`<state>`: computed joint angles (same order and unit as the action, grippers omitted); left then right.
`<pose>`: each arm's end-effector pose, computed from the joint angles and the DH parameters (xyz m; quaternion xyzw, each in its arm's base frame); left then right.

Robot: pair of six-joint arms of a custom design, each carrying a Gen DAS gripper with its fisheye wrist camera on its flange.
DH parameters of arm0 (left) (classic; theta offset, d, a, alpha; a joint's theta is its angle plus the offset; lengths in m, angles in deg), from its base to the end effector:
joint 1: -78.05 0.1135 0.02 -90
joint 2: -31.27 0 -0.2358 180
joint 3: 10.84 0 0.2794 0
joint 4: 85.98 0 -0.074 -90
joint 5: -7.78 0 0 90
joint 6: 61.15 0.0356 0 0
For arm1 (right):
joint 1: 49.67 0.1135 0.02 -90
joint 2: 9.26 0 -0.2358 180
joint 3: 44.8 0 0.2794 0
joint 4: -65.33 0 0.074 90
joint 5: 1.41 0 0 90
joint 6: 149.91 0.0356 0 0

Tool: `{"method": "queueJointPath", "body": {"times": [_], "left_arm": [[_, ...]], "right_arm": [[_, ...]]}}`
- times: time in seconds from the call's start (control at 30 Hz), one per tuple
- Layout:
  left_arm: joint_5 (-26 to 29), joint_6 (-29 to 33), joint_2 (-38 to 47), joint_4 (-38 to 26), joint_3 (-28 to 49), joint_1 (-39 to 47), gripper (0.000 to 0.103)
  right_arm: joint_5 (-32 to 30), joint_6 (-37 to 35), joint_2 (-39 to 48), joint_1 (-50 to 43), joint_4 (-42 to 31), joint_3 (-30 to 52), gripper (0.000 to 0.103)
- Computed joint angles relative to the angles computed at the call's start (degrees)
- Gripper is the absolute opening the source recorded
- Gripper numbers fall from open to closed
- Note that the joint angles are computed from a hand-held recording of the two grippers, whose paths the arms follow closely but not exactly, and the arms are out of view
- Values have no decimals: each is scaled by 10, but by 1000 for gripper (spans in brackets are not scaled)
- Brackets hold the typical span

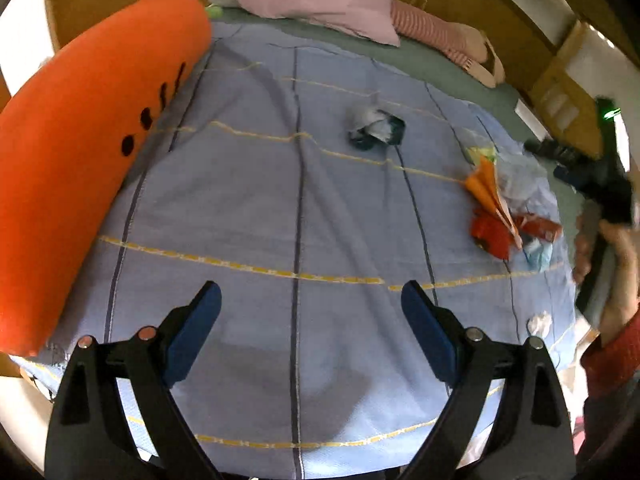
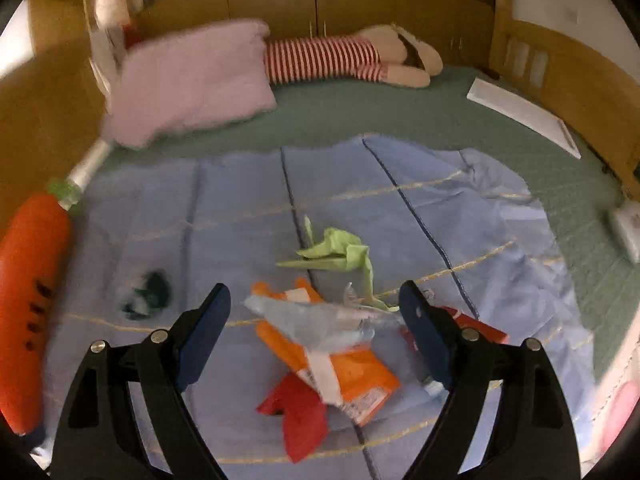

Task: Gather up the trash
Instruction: 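Carry both items over the white bin and open both tools to drop them, then move the right tool to the red snack bag and grasp it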

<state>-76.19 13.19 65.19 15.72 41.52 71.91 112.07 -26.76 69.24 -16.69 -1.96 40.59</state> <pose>0.1431 -0.0192 0.2389 -0.0664 0.9621 -0.0990 0.2454 0.2619 0.1531 0.2854 0.0534 0.9465 -0.0284 0.3169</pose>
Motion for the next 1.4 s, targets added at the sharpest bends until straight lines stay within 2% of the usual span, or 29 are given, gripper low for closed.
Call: {"method": "queueJointPath", "body": {"times": [0.07,0.1,0.13,0.23,0.3,0.37,0.5,0.6,0.63,0.67,0.7,0.77,0.8,0.83,0.9,0.97,1.03,1.1,1.13,1.3,1.37,1.4], "left_arm": [[9,6,-2,3,-3,16,91],[12,7,-5,-2,0,20,91],[15,8,-9,-4,0,24,91],[22,16,-1,0,4,35,91],[32,18,2,-6,10,43,91],[43,17,3,-5,11,65,91],[73,28,6,-7,18,145,91],[98,41,13,-10,20,204,92],[102,45,15,-11,21,216,92],[109,53,19,-13,22,232,92],[111,56,22,-15,22,240,92],[115,62,27,-16,20,252,92],[113,62,28,-16,20,253,92],[111,60,29,-15,19,251,92],[107,55,28,-14,17,237,92],[101,47,26,-13,15,222,93],[86,36,24,-9,11,198,93],[78,31,25,-6,7,182,93],[74,26,26,-3,6,174,93],[48,-2,49,37,6,136,95],[40,-11,89,81,16,100,95],[46,-7,99,97,17,93,96]], "right_arm": [[8,-10,42,5,-10,19,84],[-9,-19,35,6,1,1,73],[-17,-21,27,8,7,-11,44],[-51,-11,-2,11,11,-52,18],[-79,-3,-32,13,24,-79,11],[-103,13,-91,29,54,-118,10],[-103,15,-158,122,105,-154,9],[-151,2,-106,199,120,-136,10],[-174,-4,-92,209,124,-134,14],[-234,-17,-66,218,130,-131,17],[-266,-23,-53,221,129,-129,25],[-299,-28,-55,234,134,-138,44],[-302,-24,-89,232,149,-161,60],[-300,-15,-122,223,160,-180,67],[-303,3,-170,200,177,-210,68],[-349,34,-235,140,201,-247,71],[-330,55,-249,111,186,-245,78],[-209,68,-180,111,97,-183,78],[-174,74,-145,110,74,-163,78],[-171,68,-20,78,65,-140,78],[-162,75,16,98,56,-140,78],[-158,73,37,109,54,-135,70]]}}
